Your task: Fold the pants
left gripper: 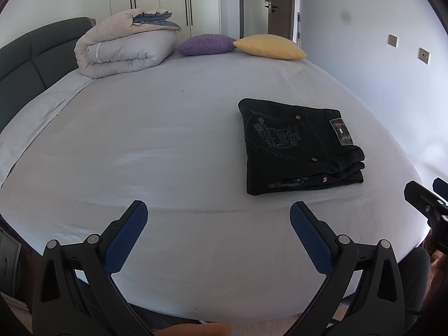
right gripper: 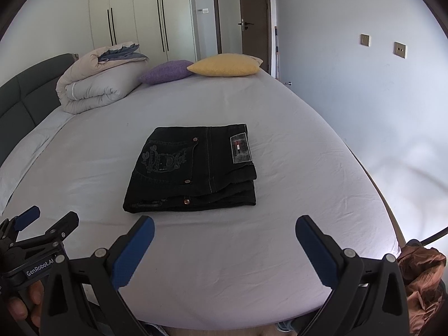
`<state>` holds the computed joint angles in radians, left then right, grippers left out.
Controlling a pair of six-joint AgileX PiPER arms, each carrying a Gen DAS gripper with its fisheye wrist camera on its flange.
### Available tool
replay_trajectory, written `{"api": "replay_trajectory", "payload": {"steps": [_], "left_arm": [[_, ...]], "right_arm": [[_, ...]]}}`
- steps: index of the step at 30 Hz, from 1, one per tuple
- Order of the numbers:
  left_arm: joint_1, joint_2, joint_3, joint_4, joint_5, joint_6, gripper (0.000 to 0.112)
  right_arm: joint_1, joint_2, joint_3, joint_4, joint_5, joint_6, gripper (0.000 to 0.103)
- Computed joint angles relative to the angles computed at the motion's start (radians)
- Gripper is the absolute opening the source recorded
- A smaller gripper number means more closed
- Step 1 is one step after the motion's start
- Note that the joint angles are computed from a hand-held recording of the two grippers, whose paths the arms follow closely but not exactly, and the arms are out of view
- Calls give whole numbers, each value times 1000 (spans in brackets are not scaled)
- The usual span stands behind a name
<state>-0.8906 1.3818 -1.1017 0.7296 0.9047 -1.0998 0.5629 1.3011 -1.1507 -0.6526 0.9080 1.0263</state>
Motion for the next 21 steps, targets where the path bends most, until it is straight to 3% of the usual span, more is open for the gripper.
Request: {"api": "replay_trajectory", "payload": {"steps": [21], "left_arm": [[24,8,13,-18,-28,8,103]], "right_arm": [[1,13,17,15,-3,9,103]]}}
